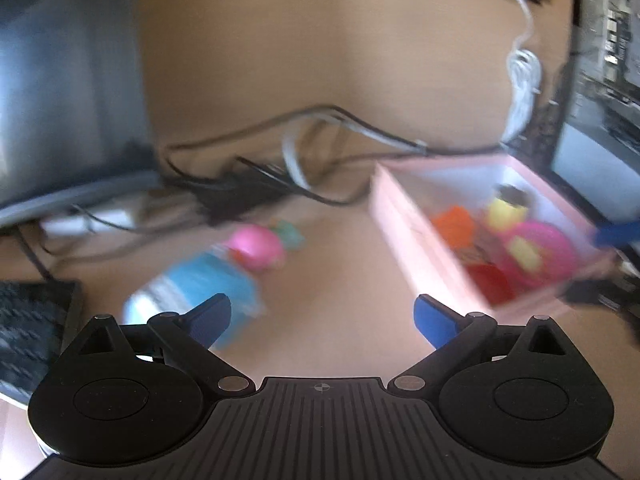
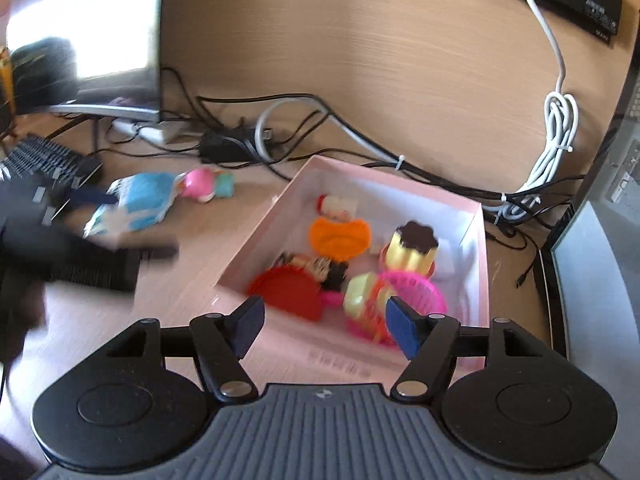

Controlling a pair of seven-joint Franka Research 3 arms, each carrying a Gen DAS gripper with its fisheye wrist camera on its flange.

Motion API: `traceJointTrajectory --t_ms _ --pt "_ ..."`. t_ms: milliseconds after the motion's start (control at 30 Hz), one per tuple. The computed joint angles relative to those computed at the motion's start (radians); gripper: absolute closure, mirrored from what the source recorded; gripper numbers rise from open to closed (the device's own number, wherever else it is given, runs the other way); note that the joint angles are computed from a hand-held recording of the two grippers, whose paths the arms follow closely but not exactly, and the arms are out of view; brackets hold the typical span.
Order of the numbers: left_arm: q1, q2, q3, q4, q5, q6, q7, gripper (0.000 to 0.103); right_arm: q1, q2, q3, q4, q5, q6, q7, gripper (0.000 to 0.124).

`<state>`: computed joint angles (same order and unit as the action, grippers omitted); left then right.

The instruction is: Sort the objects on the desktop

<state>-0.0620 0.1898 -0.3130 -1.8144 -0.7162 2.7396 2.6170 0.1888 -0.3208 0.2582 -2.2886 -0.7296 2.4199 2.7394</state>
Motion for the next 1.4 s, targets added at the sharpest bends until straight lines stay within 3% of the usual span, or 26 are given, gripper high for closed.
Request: traceJointTrajectory --t_ms 67,167,233,333,400,467,500,567,667,767,867,900,1033,1133,1267,1400 --pt "-0.008 0.054 0.012 0.046 0.060 0.066 0.012 0.002 0.008 -0.018 0.015 -0.008 0.000 -0.020 0.014 0.052" --pt "-0.058 0.147 0.071 0.115 0.273 0.151 -0.098 0.002 0.010 -0.021 0.037 -0.003 -0.016 -0.050 0.054 0.050" --pt "-0.091 0.209 0.121 0.191 0.388 0.116 -0.198 0.002 0.012 -0.021 0.043 0.001 -0.028 -0.060 0.085 0.049" --pt "-0.101 0.280 0.145 0.300 0.483 0.006 -0.305 0.002 0.023 -0.025 0.049 0.002 -0.038 -0.078 0.108 0.047" --pt "-0.101 0.300 0.145 0.325 0.530 -0.020 -0.355 0.002 0.031 -0.017 0.051 0.010 -0.046 -0.086 0.110 0.047" --pt "-0.082 0.287 0.123 0.291 0.557 0.006 -0.362 0.014 0.037 -0.009 0.054 0.022 -0.066 -0.094 0.117 0.047" --pt "-0.077 0.272 0.119 0.267 0.578 0.020 -0.375 0.028 0.039 -0.005 0.055 0.027 -0.080 -0.095 0.123 0.047" --pt "-0.051 0.241 0.098 0.210 0.593 0.052 -0.396 0.035 0.043 0.004 0.051 0.039 -0.107 -0.085 0.134 0.047" --pt "0.011 0.174 0.047 0.100 0.586 0.102 -0.416 0.040 0.050 0.032 0.041 0.064 -0.145 -0.057 0.133 0.047" --pt "0.088 0.080 -0.020 -0.021 0.511 0.100 -0.377 0.041 0.061 0.080 0.020 0.107 -0.171 -0.018 0.091 0.047" --pt "0.149 -0.043 -0.072 -0.160 0.314 0.064 -0.223 0.036 0.074 0.141 -0.019 0.164 -0.157 0.045 0.033 0.047" --pt "0.155 -0.082 -0.070 -0.196 0.256 0.032 -0.191 0.028 0.077 0.166 -0.034 0.188 -0.142 0.072 0.011 0.047" --pt "0.136 -0.182 -0.021 -0.284 0.109 -0.040 -0.145 0.016 0.089 0.299 -0.100 0.316 -0.039 0.146 -0.094 0.044" --pt "0.107 -0.247 0.024 -0.335 0.014 -0.026 -0.117 0.008 0.107 0.418 -0.146 0.445 0.075 0.152 -0.205 0.038" --pt "0.074 -0.320 0.094 -0.390 -0.040 -0.025 -0.137 0.006 0.111 0.623 -0.176 0.698 0.264 0.056 -0.412 0.038" --pt "0.050 -0.357 0.148 -0.425 -0.015 -0.007 -0.212 0.006 0.145 0.845 -0.224 0.999 0.336 -0.118 -0.501 0.038"
